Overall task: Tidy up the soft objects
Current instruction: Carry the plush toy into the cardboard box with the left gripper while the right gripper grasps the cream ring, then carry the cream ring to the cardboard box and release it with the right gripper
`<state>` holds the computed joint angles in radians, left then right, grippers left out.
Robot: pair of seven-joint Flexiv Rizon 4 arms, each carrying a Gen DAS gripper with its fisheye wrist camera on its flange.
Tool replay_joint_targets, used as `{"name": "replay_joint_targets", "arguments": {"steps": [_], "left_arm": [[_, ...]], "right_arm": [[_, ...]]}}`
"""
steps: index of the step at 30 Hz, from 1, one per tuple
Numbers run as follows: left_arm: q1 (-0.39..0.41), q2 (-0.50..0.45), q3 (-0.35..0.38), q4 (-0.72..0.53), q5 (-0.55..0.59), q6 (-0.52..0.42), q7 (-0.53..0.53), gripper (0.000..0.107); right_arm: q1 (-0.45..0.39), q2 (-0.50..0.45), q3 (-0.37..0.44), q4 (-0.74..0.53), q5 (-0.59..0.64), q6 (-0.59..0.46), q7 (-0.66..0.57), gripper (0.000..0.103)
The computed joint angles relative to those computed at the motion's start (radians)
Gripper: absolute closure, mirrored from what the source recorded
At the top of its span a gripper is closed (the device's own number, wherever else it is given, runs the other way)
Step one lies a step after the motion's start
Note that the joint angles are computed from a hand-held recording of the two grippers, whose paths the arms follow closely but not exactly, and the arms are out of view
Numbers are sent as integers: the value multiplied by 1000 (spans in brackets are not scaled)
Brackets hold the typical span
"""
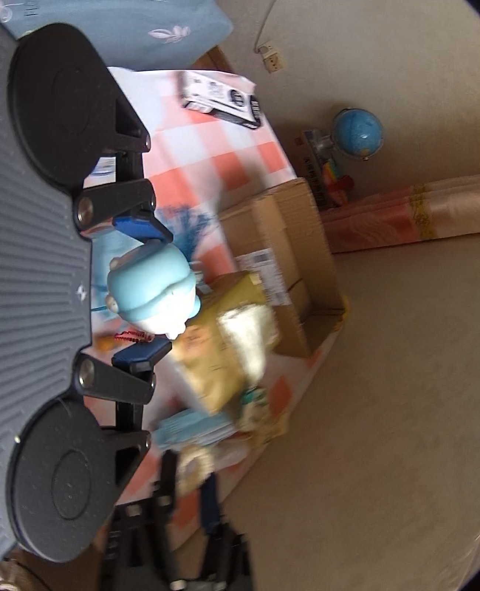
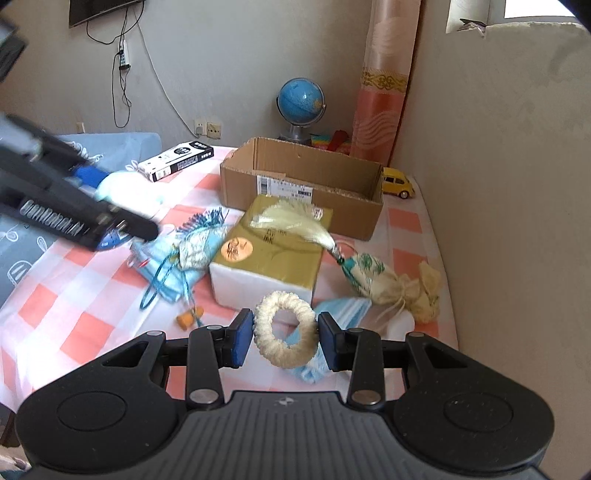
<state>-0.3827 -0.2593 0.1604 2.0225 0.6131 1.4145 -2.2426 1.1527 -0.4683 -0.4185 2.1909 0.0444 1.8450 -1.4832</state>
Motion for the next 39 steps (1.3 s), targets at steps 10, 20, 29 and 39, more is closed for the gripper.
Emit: {"name": "replay_joint_targets", "arguments": {"steps": [10, 20, 29, 39], "left_arm": [[52, -157, 7, -215, -138, -32, 158, 52], [66, -306, 43, -383, -294, -62, 276, 47], [24, -275, 107, -307, -333, 20, 231, 16], [-191, -136, 293, -147, -136, 54, -40, 11]], "right_arm": [[-76, -40, 31, -78, -43, -28, 44, 60], [-105, -60, 21, -108, -101, -57, 90, 60], [-90, -58, -5, -106, -120, -55, 115, 60], [-128, -49, 41, -129, -136, -45, 102, 60]]}}
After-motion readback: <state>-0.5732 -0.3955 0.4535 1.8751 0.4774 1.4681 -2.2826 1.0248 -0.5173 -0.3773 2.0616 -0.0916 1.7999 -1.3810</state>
